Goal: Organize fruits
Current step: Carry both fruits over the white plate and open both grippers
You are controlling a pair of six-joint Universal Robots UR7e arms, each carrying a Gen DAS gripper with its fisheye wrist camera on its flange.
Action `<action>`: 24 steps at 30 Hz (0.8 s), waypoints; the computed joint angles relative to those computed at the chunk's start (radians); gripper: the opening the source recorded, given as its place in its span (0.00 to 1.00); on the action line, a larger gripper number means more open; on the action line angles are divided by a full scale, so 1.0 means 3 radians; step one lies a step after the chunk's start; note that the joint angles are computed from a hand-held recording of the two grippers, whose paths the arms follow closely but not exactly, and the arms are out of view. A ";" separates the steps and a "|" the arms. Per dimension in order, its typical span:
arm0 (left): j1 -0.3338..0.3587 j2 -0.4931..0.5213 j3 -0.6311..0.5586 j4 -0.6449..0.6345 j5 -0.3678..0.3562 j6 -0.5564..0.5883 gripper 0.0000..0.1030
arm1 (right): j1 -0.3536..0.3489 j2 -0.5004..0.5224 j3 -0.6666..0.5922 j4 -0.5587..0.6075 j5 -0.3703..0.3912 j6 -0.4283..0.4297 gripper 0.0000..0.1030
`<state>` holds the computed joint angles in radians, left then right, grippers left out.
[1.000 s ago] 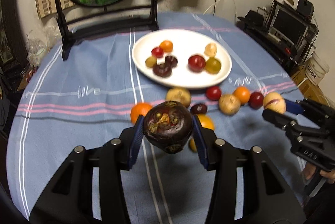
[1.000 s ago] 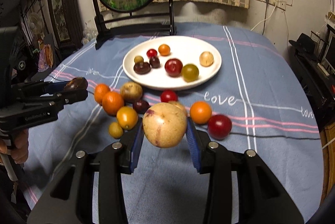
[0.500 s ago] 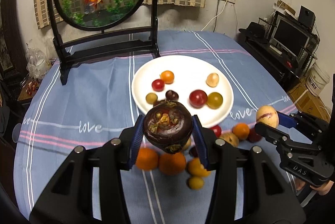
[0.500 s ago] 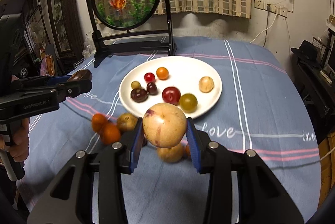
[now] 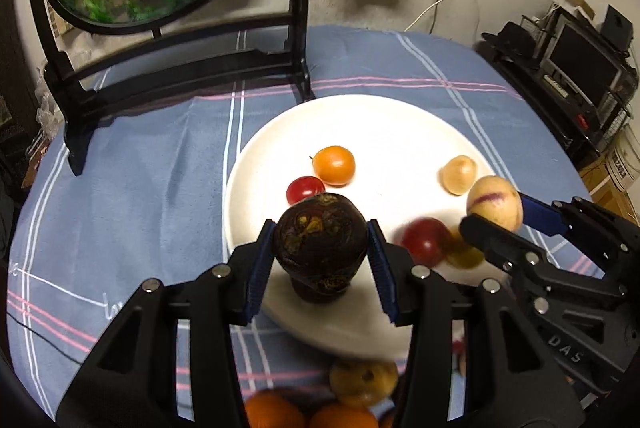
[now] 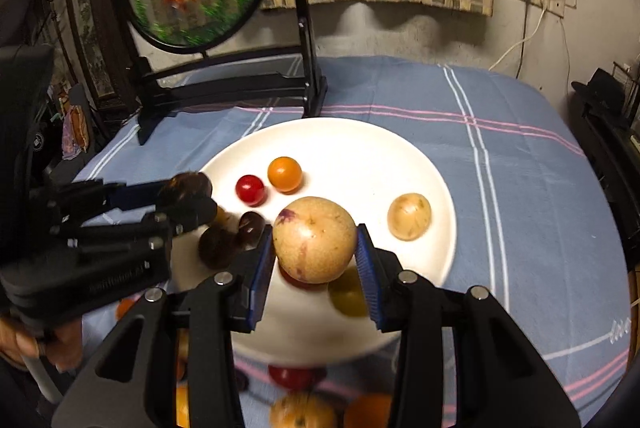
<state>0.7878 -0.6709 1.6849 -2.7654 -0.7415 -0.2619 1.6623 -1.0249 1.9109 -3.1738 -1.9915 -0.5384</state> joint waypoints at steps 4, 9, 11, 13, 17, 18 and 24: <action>0.0075 0.0101 -0.0131 0.0060 0.0006 -0.0014 0.45 | -0.0021 0.0164 -0.0213 0.0116 -0.0096 0.0045 0.39; 0.0125 0.0161 -0.0204 0.0083 -0.0014 -0.0038 0.45 | -0.0040 0.0257 -0.0339 0.0221 -0.0165 0.0048 0.39; 0.0131 0.0178 -0.0217 0.0094 -0.0012 -0.0049 0.45 | -0.0046 0.0291 -0.0374 0.0273 -0.0206 0.0072 0.40; 0.0134 0.0188 -0.0221 0.0108 -0.0001 -0.0073 0.45 | -0.0045 0.0328 -0.0395 0.0281 -0.0256 0.0067 0.40; 0.0122 0.0177 -0.0187 0.0035 0.0064 -0.0098 0.57 | -0.0062 0.0306 -0.0360 0.0254 -0.0231 0.0124 0.40; 0.0110 0.0171 -0.0177 0.0014 0.0097 -0.0111 0.60 | -0.0065 0.0289 -0.0339 0.0213 -0.0213 0.0138 0.41; 0.0004 0.0004 0.0027 -0.0178 0.0064 -0.0114 0.72 | -0.0093 0.0051 -0.0121 0.0044 -0.0004 0.0271 0.59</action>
<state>0.7890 -0.6696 1.6930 -2.8189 -0.7224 -0.2960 1.6345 -1.0095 1.8746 -3.1606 -1.9926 -0.4570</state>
